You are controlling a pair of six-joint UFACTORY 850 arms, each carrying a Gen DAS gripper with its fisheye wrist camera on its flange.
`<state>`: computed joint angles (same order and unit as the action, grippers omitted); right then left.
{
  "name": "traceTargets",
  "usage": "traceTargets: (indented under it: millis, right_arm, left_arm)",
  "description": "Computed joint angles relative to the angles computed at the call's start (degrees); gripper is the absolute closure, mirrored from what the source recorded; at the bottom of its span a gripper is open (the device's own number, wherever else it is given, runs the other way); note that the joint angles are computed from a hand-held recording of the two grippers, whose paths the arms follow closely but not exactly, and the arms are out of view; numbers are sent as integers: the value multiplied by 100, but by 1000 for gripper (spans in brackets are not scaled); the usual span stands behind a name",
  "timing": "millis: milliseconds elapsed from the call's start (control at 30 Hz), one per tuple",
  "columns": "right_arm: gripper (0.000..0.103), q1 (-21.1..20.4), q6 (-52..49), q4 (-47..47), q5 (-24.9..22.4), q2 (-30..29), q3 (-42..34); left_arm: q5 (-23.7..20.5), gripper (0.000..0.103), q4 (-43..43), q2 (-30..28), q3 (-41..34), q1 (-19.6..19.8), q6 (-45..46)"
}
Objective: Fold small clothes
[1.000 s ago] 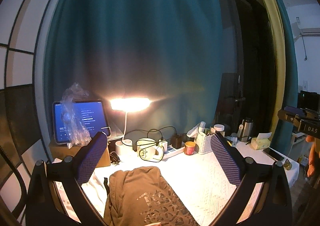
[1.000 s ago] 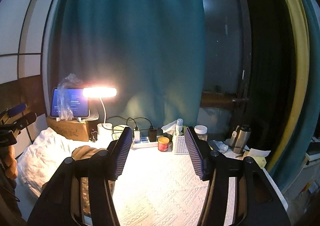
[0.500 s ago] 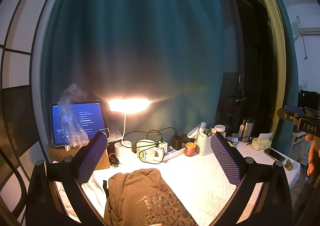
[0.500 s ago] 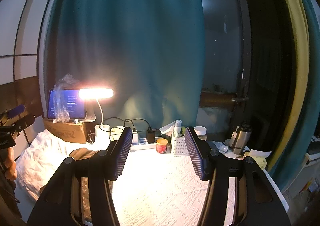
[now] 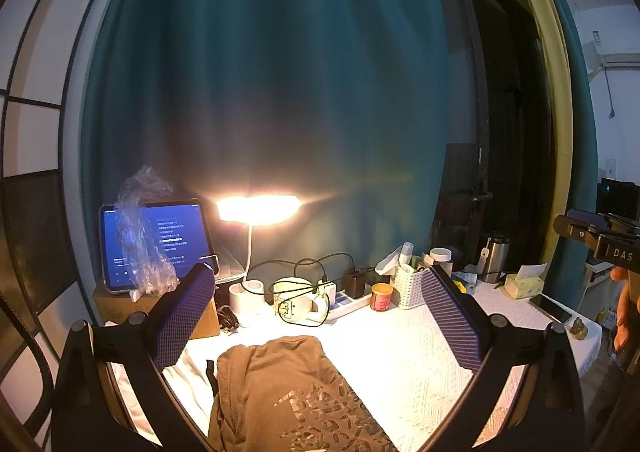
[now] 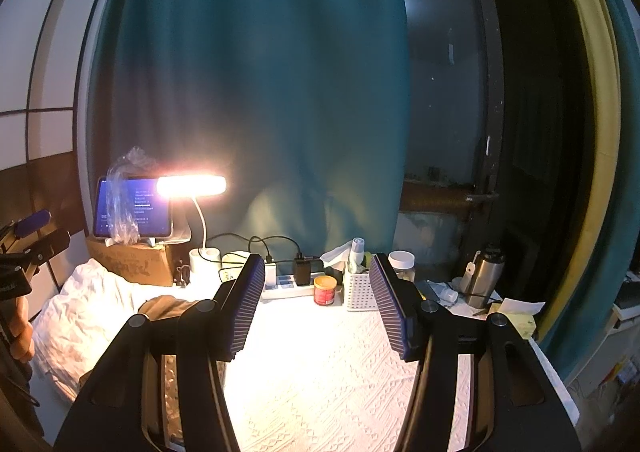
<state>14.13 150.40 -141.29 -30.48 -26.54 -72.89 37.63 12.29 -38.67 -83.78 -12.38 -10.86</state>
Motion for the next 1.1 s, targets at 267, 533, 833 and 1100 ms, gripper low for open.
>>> traceTargets:
  millis: [267, 533, 833, 1100]
  right_arm:
    - [45, -4, 0, 4, 3, -7, -9]
    - [45, 2, -26, 37, 9, -20, -25]
    - [45, -5, 4, 59, 16, -50, -20]
    - [45, -12, -22, 131, 81, -94, -61]
  left_arm:
    - [-17, 1, 10, -21, -21, -4, 3]
    - [-33, 1, 22, -46, -41, -13, 20]
    - [-75, 1, 14, -81, -83, -23, 56]
    - [-161, 1, 133, -110, -147, 12, -62]
